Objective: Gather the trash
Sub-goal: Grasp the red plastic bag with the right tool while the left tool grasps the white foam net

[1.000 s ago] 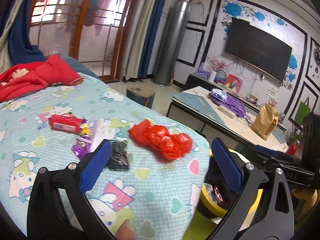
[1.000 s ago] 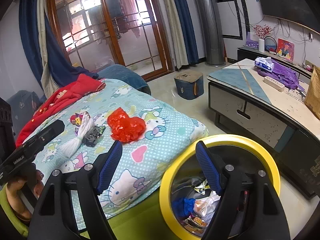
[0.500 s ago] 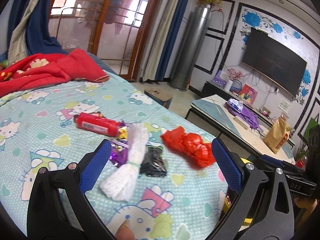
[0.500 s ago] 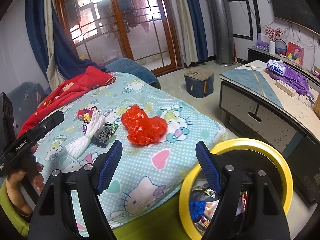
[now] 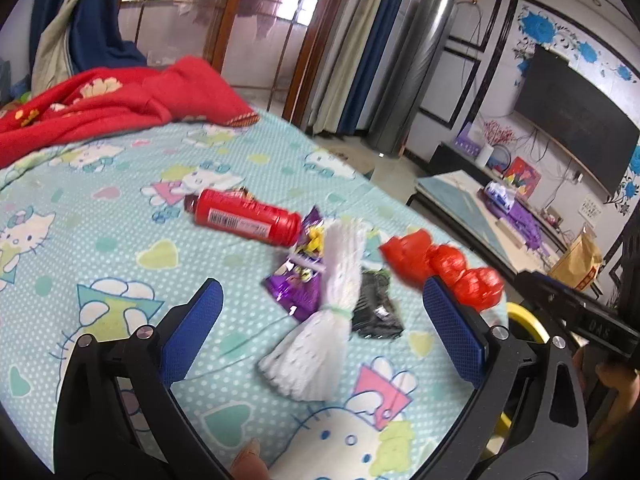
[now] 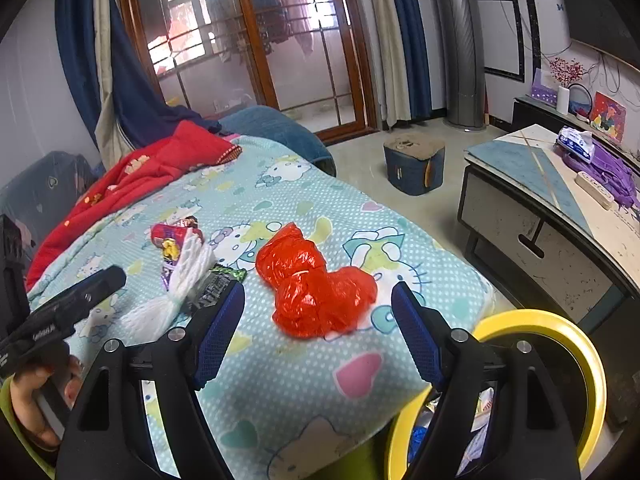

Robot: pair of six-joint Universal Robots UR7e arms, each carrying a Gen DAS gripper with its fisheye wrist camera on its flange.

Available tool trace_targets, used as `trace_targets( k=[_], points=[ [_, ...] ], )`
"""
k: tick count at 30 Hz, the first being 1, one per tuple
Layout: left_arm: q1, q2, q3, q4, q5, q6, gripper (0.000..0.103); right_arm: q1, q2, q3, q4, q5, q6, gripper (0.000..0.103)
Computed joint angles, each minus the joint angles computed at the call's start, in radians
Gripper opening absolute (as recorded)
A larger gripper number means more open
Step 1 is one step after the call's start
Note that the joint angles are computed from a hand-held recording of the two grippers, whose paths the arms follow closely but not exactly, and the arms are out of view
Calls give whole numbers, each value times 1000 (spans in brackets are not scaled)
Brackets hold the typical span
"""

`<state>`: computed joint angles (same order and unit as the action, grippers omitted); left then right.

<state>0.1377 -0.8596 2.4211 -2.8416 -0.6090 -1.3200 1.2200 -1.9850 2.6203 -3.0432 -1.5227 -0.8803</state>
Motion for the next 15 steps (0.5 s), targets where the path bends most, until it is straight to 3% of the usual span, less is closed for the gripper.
trace_targets(
  k=[10,14,15],
  points=[
    [63,27,3,-92,-115,63,92,39,198,-66,-89,-98,61,73],
    [82,20,9,-81,-148,31,81,24,244,-86,-78,-106,86,72],
    [82,21,9,-78,-150,29,78,11,248,-89,-61,-96,93,66]
  ],
)
